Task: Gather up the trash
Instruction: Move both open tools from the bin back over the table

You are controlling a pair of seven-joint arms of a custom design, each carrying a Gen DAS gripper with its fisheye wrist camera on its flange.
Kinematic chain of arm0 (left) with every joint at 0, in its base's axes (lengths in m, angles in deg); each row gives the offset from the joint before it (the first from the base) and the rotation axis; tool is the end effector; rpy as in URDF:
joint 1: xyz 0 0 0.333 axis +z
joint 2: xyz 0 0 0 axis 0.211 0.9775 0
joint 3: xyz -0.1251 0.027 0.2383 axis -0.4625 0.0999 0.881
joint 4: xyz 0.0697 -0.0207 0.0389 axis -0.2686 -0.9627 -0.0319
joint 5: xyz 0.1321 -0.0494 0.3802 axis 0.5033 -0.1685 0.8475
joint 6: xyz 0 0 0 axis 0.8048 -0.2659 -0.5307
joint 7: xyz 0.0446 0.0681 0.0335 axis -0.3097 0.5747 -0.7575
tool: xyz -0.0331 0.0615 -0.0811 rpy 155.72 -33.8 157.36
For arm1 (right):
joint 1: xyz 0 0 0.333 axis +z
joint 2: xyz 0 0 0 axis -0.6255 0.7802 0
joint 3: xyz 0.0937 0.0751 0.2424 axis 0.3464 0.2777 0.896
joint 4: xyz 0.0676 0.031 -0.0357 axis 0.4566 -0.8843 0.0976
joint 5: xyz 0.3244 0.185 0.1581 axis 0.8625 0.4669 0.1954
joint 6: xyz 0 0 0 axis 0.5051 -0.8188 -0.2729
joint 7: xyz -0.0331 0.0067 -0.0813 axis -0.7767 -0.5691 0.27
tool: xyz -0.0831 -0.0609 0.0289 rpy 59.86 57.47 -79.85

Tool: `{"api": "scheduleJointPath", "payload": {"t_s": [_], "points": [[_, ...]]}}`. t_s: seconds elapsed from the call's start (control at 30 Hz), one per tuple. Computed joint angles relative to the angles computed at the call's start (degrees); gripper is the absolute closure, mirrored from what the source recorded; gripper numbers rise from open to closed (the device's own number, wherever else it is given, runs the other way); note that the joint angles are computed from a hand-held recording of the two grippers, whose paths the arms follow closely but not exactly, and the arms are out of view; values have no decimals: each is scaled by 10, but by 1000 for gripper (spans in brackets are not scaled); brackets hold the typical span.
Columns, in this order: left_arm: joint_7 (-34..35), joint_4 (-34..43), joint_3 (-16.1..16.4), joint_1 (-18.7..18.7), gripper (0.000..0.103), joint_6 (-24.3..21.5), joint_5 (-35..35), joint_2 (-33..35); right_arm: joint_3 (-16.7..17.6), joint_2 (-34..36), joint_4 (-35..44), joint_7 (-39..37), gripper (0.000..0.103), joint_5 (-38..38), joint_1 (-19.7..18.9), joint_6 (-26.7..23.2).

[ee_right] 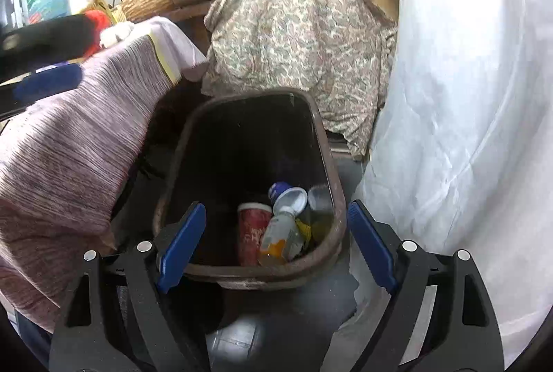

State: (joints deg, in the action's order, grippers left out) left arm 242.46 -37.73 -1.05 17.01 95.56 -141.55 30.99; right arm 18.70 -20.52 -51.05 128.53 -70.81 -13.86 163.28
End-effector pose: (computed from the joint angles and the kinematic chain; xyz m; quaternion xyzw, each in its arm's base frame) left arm 0.6252 -0.0357 0.5577 -0.3414 0.8192 -0.4549 0.0733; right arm 0.5535 0.3175 0.4828 -0.4920 0.7735 -0.2934 0.2713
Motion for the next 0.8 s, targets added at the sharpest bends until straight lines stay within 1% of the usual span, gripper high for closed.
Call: {"api": "scheduleJointPath", "payload": {"t_s": [0.07, 0.13, 0.17, 0.3, 0.47, 0.57, 0.63, 0.7, 0.8], "points": [[10, -7, 6, 7, 25, 1, -22, -12, 0, 2, 9, -3, 19, -5, 1, 0], [11, -9, 14, 14, 25, 1, -37, -19, 0, 5, 19, -4, 19, -13, 3, 1], [10, -8, 16, 16, 24, 1, -39, -20, 0, 7, 25, -4, 19, -16, 5, 1], [21, -16, 27, 26, 20, 30, -52, -32, 0, 18, 51, -12, 19, -30, 12, 6], [20, -10, 40, 42, 13, 41, -51, -32, -3, 38, 95, -29, 18, -44, 23, 23], [16, -8, 43, 49, 12, 67, -43, -30, -8, 60, 134, -42, 12, -49, 30, 44], [8, -2, 45, 55, 12, 87, -33, -24, -11, 86, 178, -68, 12, -46, 36, 55], [-7, 9, 46, 61, 11, 98, -21, -14, -15, 112, 217, -99, 12, -31, 43, 62], [-39, 32, 47, 72, 11, 111, 0, 6, -17, 164, 293, -164, 12, 21, 46, 86]]}}
